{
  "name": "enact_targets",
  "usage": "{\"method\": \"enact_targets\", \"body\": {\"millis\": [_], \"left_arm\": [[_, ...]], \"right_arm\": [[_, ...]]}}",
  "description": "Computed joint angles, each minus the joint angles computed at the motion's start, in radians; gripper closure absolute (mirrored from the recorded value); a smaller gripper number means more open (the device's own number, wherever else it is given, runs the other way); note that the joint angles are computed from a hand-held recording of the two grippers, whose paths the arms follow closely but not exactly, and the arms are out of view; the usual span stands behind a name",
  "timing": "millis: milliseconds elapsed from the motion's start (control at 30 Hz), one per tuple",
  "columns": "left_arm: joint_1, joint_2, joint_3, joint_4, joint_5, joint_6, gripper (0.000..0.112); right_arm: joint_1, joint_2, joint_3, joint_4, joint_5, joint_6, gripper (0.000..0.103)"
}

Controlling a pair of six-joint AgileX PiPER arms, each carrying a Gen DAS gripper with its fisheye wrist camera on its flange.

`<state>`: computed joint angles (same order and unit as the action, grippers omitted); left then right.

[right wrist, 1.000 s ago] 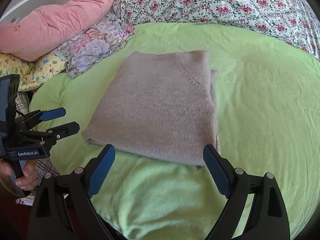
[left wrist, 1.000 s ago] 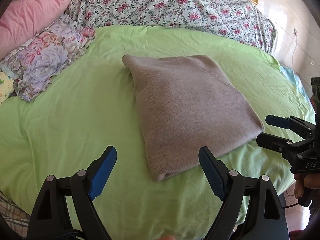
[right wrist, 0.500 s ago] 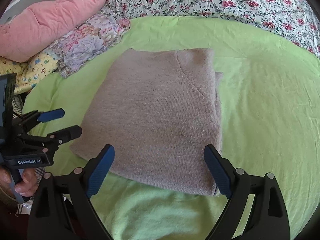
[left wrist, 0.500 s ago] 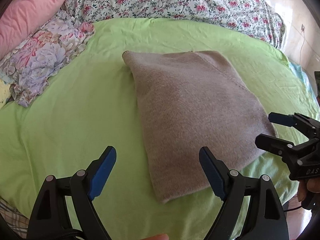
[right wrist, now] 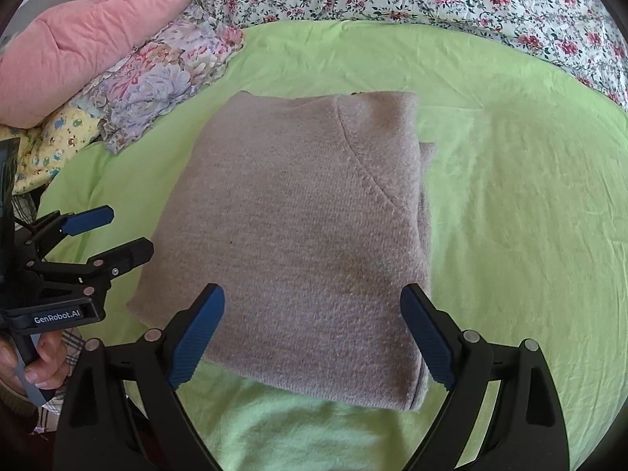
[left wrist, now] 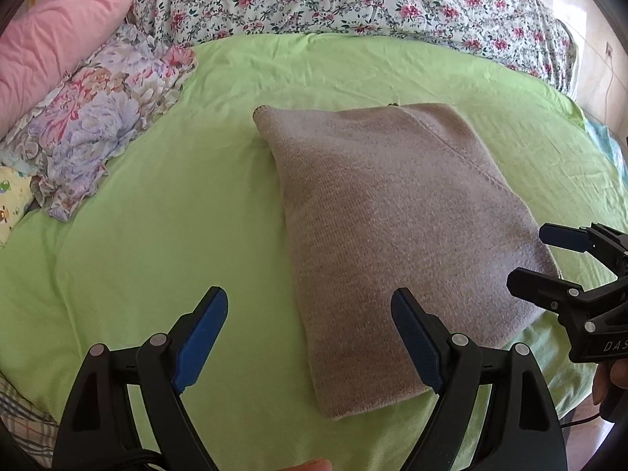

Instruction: Fold small clothes

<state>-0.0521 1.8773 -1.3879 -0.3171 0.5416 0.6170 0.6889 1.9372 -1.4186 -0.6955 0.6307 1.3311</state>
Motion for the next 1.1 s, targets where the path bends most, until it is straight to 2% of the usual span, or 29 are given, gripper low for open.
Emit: {"method": "enact_targets", "body": {"millis": [433, 1100], "left_arm": [[-0.017, 0.013, -0.017, 0.055, -0.002, -0.040, 0.026], [-0.024, 0.009, -0.020, 0.057, -0.003, -0.048, 0.025]], "right_arm": [[-0.029, 0.007, -0.011, 0.054, -0.017, -0.078, 0.012], [-0.029, 0.013, -0.034, 0.062, -0.010, -0.089, 0.012]]}}
